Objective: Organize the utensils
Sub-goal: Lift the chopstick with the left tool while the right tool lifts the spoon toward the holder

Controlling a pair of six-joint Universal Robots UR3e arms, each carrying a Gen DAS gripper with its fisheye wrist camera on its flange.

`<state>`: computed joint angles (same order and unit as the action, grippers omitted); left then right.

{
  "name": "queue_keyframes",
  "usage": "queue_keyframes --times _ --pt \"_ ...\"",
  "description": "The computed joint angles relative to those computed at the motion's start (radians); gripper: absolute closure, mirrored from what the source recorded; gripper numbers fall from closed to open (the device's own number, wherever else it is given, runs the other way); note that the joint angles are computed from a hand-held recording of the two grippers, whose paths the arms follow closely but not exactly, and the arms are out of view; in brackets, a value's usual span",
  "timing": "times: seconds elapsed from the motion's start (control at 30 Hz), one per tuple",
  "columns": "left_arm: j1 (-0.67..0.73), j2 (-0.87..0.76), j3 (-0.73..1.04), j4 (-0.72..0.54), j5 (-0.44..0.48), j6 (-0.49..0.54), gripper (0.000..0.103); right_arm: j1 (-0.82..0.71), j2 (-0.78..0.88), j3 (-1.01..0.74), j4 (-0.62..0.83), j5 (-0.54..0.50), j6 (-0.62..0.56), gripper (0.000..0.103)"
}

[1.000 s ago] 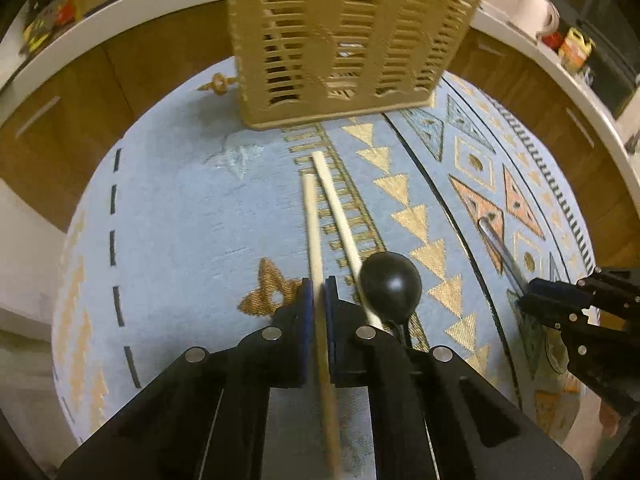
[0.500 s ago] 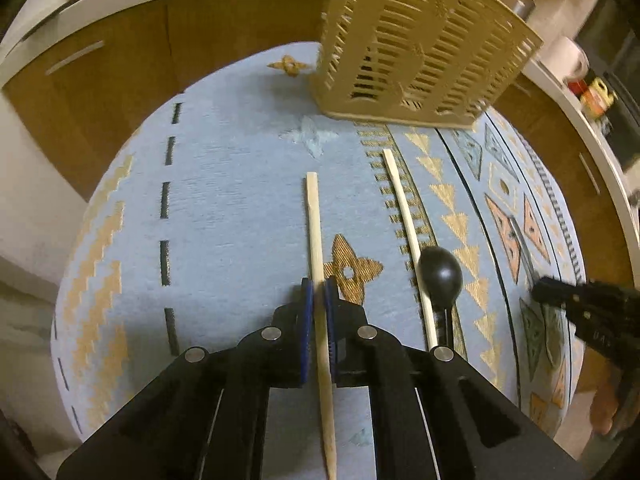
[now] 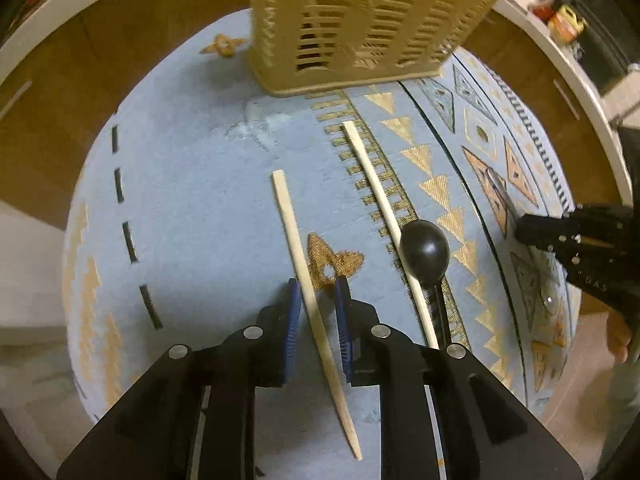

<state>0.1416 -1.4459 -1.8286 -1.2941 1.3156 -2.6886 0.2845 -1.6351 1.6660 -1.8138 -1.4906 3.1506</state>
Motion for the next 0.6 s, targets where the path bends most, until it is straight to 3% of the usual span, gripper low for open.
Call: queue_keyframes --times 0.03,0.13,0.33,0.43,0.6 --pt "-0.027 -0.005 -0.001 0.029 0.040 -0.019 0.099 0.008 0.016 -0.011 -0.007 -0.004 0.002 0.092" --pt "-0.027 0.019 -0.034 0.065 0.018 -0.028 0.100 0.013 0.000 0.010 -0.042 0.004 -0.007 0.093" --pt "0.058 0.175 -0.152 0.151 -0.141 -0.036 0.103 -0.002 -0.104 0.067 -0.143 0.067 -0.022 0.093" --pt "0.106 0.234 -0.144 0.131 -0.221 -0.030 0.103 -0.010 -0.150 0.081 -0.180 0.082 -0.031 0.093" --pt "0.121 0.161 -0.049 0.006 -0.226 0.007 0.102 -0.070 -0.199 0.095 -0.179 0.140 -0.073 0.093"
